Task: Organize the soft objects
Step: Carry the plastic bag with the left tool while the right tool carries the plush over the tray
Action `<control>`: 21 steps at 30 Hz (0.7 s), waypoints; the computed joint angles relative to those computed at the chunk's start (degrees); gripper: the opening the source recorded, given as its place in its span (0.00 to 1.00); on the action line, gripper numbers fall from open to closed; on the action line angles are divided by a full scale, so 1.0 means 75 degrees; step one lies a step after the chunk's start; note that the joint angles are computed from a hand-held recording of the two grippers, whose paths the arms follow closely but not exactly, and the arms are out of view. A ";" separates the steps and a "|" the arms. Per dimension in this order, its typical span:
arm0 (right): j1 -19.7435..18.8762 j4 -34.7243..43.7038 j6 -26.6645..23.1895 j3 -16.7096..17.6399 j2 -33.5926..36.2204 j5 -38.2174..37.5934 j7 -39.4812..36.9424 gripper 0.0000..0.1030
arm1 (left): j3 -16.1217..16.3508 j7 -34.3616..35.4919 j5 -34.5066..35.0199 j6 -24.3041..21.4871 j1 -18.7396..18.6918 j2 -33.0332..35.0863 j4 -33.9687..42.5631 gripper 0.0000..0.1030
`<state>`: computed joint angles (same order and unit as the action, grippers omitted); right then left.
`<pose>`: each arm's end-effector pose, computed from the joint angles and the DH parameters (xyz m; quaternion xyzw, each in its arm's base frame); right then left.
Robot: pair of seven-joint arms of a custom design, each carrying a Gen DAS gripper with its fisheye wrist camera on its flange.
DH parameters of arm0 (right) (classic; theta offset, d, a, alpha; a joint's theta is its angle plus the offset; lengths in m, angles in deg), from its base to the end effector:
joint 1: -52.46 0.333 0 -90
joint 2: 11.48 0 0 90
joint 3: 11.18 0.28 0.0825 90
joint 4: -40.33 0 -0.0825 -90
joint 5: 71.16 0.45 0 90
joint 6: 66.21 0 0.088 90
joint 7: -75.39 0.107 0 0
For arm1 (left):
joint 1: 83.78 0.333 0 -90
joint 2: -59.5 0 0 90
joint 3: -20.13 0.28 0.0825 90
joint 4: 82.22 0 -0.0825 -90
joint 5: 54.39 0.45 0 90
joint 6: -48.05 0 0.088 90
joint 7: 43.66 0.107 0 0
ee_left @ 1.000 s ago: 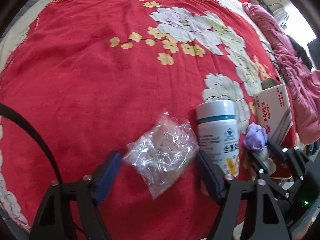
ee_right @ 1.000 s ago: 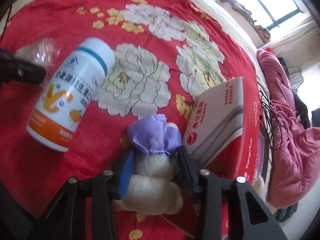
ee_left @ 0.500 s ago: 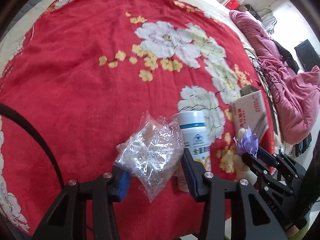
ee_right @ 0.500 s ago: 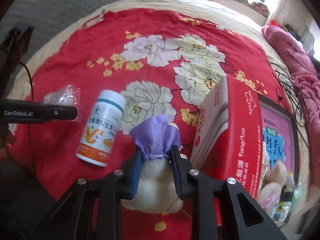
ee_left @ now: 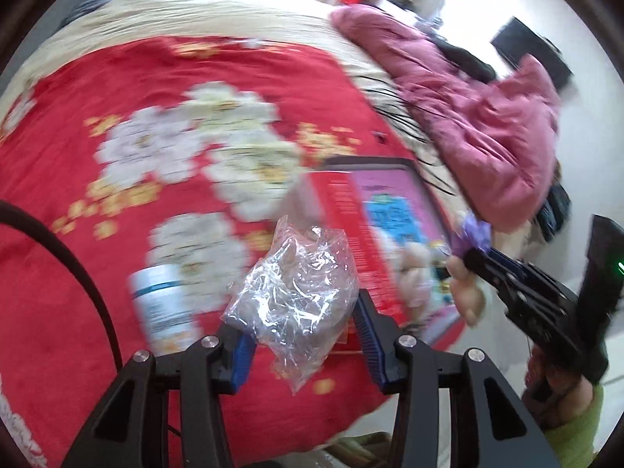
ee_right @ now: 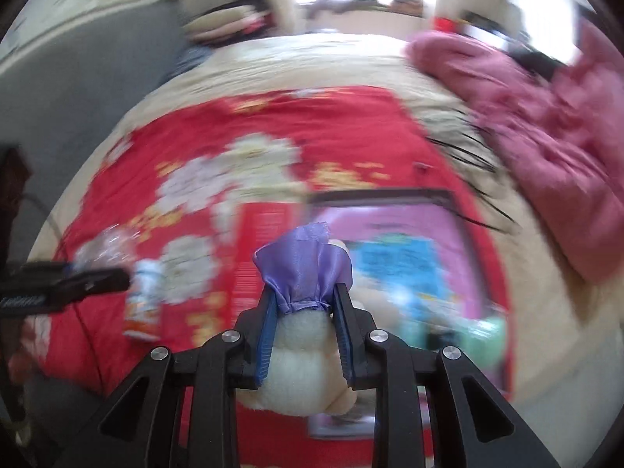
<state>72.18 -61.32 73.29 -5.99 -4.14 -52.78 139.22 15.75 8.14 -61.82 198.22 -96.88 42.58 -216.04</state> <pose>0.6355 0.2935 0.4847 -0.8666 0.4034 -0.0894 0.2797 0.5428 -0.1686 0.4531 -0.8115 0.5084 -0.2837 0.0501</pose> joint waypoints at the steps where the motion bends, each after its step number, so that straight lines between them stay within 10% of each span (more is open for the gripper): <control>1: -0.0077 0.0105 -0.0028 -0.0116 0.0086 -0.0111 0.0218 0.28 | -0.0031 0.0123 -0.0027 -0.0023 -0.0082 0.0357 0.0387 0.46; 21: -0.0737 0.1433 -0.0876 -0.0439 0.1485 -0.0148 -0.0272 0.28 | -0.1341 0.0022 0.1508 -0.1344 0.0118 0.4506 0.4984 0.46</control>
<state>66.66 -50.57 66.72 -9.28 7.00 -53.89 137.18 5.69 8.31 -50.51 188.14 -96.00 76.38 -178.66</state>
